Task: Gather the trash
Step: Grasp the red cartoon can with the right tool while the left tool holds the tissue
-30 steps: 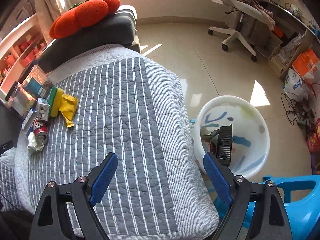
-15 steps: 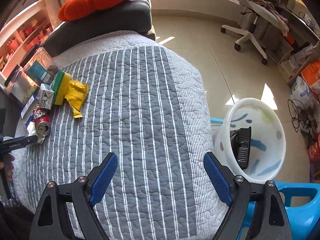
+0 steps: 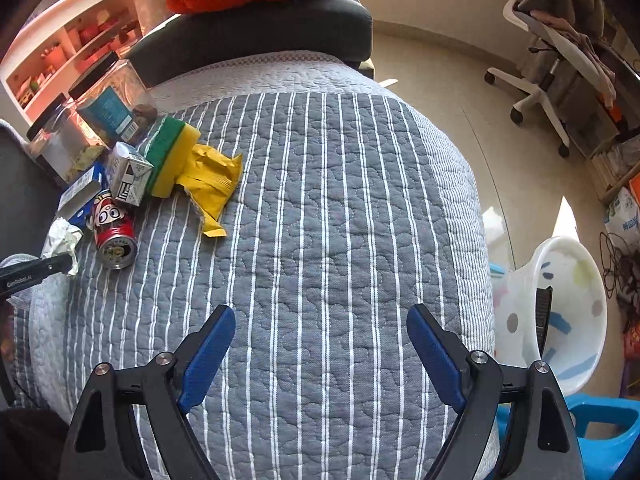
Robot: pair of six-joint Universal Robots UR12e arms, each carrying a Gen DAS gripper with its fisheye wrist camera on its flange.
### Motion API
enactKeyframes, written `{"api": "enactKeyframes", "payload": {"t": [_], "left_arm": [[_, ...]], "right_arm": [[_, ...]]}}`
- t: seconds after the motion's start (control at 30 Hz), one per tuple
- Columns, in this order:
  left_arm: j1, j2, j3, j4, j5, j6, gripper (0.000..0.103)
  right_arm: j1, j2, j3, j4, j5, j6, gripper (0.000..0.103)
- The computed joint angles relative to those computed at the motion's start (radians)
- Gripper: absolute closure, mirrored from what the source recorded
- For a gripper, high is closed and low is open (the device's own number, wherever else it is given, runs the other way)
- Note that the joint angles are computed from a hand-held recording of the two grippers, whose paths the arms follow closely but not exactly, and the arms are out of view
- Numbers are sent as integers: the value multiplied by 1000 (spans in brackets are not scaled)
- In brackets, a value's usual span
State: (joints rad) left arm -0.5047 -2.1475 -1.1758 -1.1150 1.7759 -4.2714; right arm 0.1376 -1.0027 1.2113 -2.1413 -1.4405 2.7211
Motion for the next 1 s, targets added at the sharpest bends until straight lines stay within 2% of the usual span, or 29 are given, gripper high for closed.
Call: {"api": "enactKeyframes", "payload": {"t": [0.17, 0.3, 0.47, 0.67, 0.77, 0.83, 1.0], "left_arm": [[-15, 27, -12, 1, 51, 3, 65], [-25, 25, 15, -71, 118, 34, 65], [-15, 35, -6, -79, 96, 7, 65], [-15, 32, -2, -82, 87, 19, 65], [-14, 27, 3, -82, 82, 25, 65], [-14, 23, 7, -80, 81, 31, 65], [-17, 17, 19, -81, 85, 45, 65]], "right_arm": [[48, 19, -2, -21, 71, -20, 14], [88, 35, -1, -28, 114, -70, 14], [122, 56, 8, -47, 158, -100, 14], [145, 83, 11, -86, 158, -105, 15], [145, 92, 5, -87, 181, -99, 25], [140, 93, 0, -67, 210, -103, 41], [127, 72, 4, -31, 248, -114, 46]]}}
